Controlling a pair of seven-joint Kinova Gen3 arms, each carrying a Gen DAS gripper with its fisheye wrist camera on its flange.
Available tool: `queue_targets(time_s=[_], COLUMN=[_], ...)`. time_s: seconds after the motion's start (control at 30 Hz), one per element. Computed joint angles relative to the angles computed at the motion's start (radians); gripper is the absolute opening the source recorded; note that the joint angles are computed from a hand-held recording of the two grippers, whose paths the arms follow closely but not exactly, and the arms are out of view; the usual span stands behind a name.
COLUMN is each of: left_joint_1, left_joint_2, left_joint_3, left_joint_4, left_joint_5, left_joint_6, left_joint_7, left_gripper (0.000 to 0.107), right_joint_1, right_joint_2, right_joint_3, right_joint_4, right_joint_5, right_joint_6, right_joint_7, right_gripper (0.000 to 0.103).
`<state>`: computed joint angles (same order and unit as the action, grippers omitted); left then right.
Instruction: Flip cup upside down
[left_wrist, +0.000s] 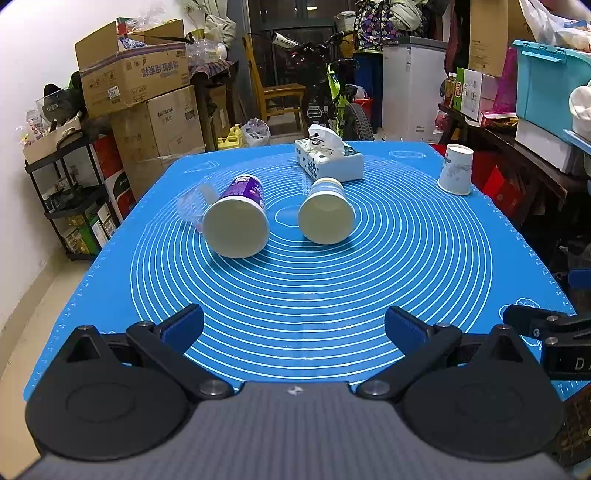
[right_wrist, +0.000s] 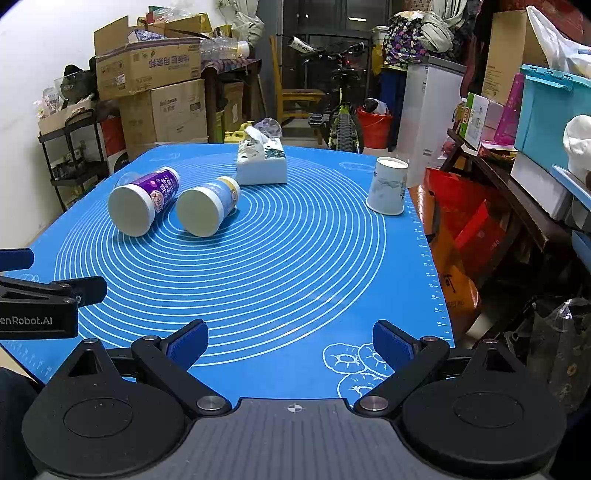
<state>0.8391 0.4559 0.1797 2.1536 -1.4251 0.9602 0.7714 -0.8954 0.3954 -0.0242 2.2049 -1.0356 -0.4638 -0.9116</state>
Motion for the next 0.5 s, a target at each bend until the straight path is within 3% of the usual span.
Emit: queue_targets(time_s=[0.5], left_joint_1=[-0.003], left_joint_2=[-0.004], left_joint_3=[0.003], left_joint_4=[0.006], left_joint_5=[-0.003], left_joint_6=[0.004], left_joint_7=[0.008], left_gripper=[0.103], right_joint_1=[-0.001], right_joint_2=[0.003], right_joint_3=[0.003], right_joint_4=[-0.001], right_joint_5=[-0.006], right_joint_6=[0.003], right_joint_7=[0.009], right_gripper=[0.096])
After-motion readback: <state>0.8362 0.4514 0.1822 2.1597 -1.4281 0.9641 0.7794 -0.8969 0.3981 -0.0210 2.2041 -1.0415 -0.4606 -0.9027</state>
